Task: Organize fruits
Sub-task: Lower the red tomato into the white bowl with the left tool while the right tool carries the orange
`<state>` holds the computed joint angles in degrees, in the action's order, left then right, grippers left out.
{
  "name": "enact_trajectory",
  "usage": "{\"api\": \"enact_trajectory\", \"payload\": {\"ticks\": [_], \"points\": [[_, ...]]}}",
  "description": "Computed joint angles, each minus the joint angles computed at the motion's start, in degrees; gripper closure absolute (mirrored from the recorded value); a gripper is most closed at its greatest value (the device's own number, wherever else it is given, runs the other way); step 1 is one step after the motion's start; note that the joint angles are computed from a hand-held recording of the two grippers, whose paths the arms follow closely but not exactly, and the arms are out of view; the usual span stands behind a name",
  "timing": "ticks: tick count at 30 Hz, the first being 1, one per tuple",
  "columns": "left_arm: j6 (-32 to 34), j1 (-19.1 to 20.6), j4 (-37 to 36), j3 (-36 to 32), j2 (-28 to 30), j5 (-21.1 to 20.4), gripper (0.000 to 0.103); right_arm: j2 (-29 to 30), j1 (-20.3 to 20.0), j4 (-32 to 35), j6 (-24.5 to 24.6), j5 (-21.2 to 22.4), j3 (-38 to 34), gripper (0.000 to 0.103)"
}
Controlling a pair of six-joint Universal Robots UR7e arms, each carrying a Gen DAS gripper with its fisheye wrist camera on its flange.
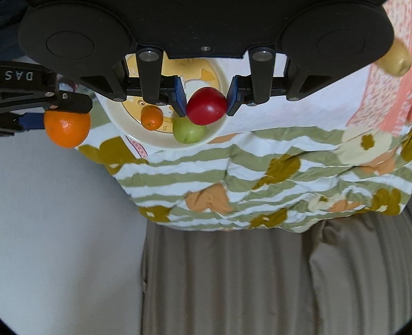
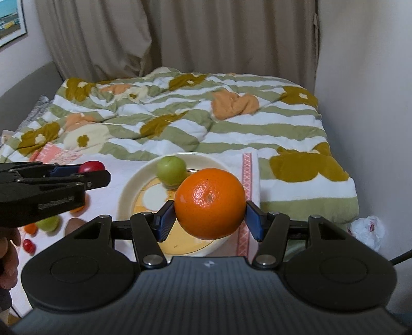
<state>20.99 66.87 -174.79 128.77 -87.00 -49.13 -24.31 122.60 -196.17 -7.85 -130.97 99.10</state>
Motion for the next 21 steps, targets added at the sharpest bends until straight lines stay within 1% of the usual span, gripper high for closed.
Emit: {"api": "enact_trajectory", "payload": {"ticks": [3, 10, 17, 18, 19, 20, 21], "points": [[1.7, 1.6, 0.8, -2.5, 3.8, -0.8, 0.066, 0.5, -1.1, 0.9, 0.4, -0.1, -1.2, 0.03], [4.7, 4.4, 3.3, -6.4, 9.6, -1.3, 0.066, 1.0, -3.2, 2.3, 1.3, -0.5, -2.9, 0.03], [7.1, 5.7, 4.6, -8.2, 12.6, -1.1, 0.066, 1.3, -4.4, 3.0, 2.1, -0.4, -3.6, 0.03], [7.3, 5.8, 4.8, -8.3, 12.8, -1.3, 0.063, 1.3, -4.5, 2.9, 2.1, -0.4, -3.5, 0.03], [7.6, 5.8, 4.8, -8.3, 12.9, -1.3, 0.051, 1.3, -4.5, 2.9, 2.2, -0.3, -3.5, 0.03], [8.2, 5.6, 4.3, -8.1, 12.8, -1.3, 0.044, 1.3, -4.5, 3.0, 2.3, -0.3, -3.6, 0.03], [9.3, 5.4, 2.9, -7.6, 12.7, -1.3, 0.027, 1.3, -4.5, 3.0, 2.3, -0.3, -3.7, 0.03]]}}
